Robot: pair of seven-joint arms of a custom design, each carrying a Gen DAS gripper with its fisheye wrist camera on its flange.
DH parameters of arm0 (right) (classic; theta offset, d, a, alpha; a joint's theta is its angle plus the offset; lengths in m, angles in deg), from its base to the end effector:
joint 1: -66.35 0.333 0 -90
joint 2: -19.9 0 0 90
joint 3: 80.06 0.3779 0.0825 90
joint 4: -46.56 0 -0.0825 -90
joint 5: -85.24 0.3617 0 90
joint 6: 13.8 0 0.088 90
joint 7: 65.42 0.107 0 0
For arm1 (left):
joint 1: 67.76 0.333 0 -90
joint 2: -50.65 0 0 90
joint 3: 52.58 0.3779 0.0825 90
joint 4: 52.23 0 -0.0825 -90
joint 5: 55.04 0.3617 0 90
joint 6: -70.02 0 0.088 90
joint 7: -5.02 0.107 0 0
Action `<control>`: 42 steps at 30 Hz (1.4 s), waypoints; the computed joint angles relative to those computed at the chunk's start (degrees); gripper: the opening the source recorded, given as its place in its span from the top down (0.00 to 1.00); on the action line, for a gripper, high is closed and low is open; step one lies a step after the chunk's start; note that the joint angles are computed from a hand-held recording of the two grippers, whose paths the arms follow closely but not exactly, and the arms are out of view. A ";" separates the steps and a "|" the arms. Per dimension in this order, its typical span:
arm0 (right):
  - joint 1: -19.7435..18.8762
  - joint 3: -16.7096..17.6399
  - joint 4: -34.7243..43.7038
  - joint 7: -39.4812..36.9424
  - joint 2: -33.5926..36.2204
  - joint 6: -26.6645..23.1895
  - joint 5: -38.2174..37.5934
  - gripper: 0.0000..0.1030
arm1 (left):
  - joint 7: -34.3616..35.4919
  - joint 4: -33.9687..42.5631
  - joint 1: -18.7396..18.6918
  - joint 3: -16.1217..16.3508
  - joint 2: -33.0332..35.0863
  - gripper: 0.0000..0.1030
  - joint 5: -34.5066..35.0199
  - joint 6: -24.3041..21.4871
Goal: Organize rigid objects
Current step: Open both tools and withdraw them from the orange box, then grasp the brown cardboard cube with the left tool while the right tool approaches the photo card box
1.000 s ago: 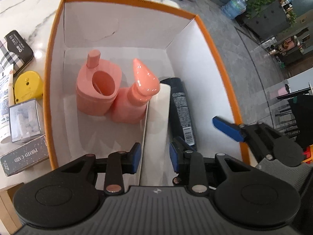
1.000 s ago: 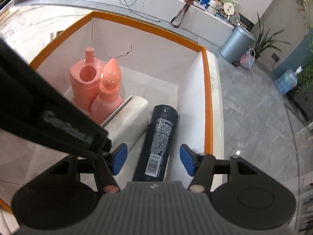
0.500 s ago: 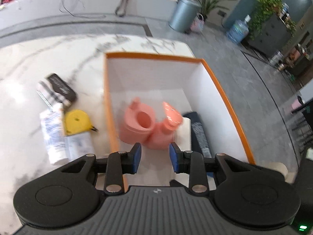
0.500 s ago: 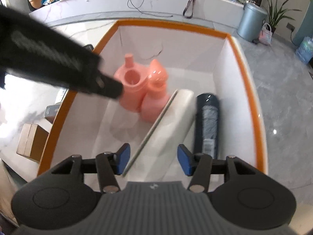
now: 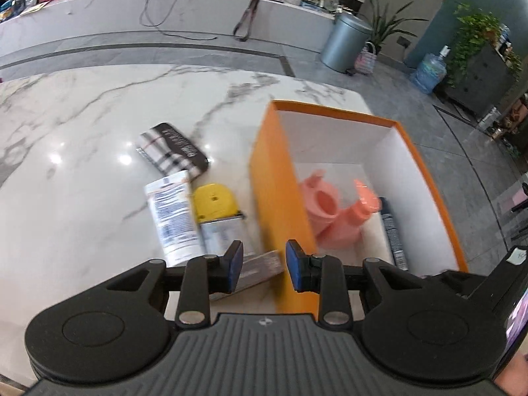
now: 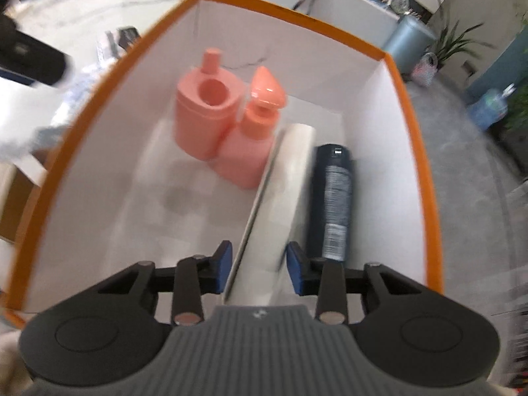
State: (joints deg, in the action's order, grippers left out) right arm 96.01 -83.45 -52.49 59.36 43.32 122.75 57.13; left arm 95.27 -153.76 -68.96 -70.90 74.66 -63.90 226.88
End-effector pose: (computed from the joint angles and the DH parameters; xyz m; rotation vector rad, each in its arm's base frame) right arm 0.6157 0.3054 0.4415 -2.2534 1.8841 -0.6689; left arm 0.6723 -0.1943 0.4669 -1.8648 2.1826 -0.8599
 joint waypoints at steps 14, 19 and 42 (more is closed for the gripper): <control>1.66 -0.34 2.01 5.84 -0.93 1.69 -2.73 0.58 | 1.49 -2.83 3.84 1.24 -0.78 0.66 -0.57 -0.37; 2.37 -0.17 4.32 6.57 -0.48 5.10 -3.92 0.58 | 4.15 -3.22 6.53 -0.26 -0.44 0.66 -4.70 -0.76; 6.99 -1.28 12.06 1.62 5.53 9.61 4.08 0.67 | -2.43 -6.03 2.77 3.70 -1.69 0.53 -5.40 -7.55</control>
State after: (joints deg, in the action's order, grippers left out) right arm 103.00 -84.73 -40.43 60.98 48.84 132.36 61.21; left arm 92.84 -159.78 -66.19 -67.19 72.97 -69.29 219.33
